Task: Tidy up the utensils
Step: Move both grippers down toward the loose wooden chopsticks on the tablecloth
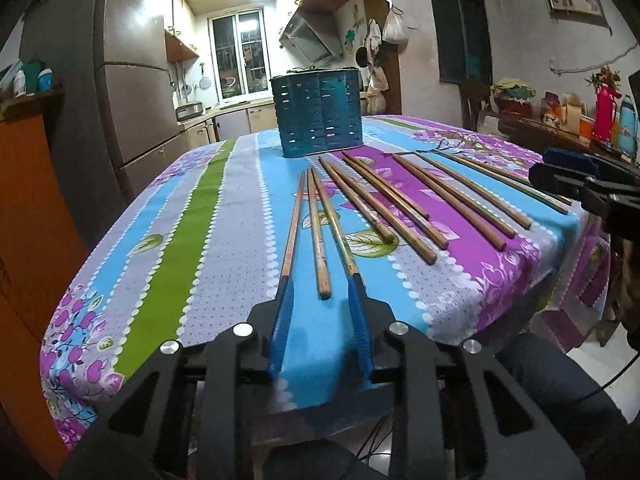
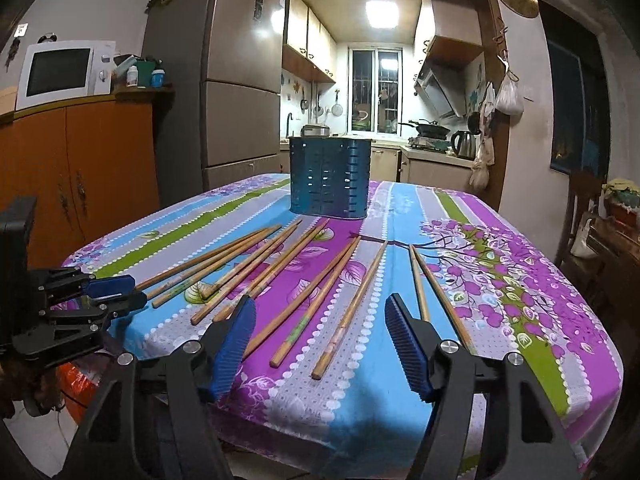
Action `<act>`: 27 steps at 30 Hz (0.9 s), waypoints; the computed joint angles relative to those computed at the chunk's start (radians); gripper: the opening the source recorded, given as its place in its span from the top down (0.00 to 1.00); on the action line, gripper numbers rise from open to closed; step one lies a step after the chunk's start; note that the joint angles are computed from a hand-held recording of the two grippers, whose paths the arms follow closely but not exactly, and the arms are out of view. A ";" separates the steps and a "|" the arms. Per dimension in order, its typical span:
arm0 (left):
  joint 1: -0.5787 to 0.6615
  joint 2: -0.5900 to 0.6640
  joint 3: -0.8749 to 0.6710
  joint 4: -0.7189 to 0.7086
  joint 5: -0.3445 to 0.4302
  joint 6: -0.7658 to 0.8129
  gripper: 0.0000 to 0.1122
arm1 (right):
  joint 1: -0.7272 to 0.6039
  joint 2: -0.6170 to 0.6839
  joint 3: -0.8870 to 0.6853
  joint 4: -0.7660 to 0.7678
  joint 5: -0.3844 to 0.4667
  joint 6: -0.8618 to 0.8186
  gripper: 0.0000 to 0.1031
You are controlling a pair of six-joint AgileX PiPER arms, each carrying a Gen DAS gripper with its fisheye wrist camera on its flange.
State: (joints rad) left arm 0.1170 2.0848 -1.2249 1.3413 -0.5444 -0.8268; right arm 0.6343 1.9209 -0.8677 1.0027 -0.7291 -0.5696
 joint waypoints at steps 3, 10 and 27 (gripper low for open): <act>-0.011 0.008 -0.018 0.021 0.014 -0.027 0.79 | -0.014 0.006 -0.012 -0.012 0.013 0.001 0.34; -0.020 0.033 -0.048 0.019 0.025 -0.032 0.85 | -0.030 0.007 -0.015 -0.046 0.035 0.019 0.34; -0.010 0.037 -0.015 -0.080 -0.030 0.081 0.90 | 0.057 0.075 -0.031 0.133 -0.015 0.023 0.71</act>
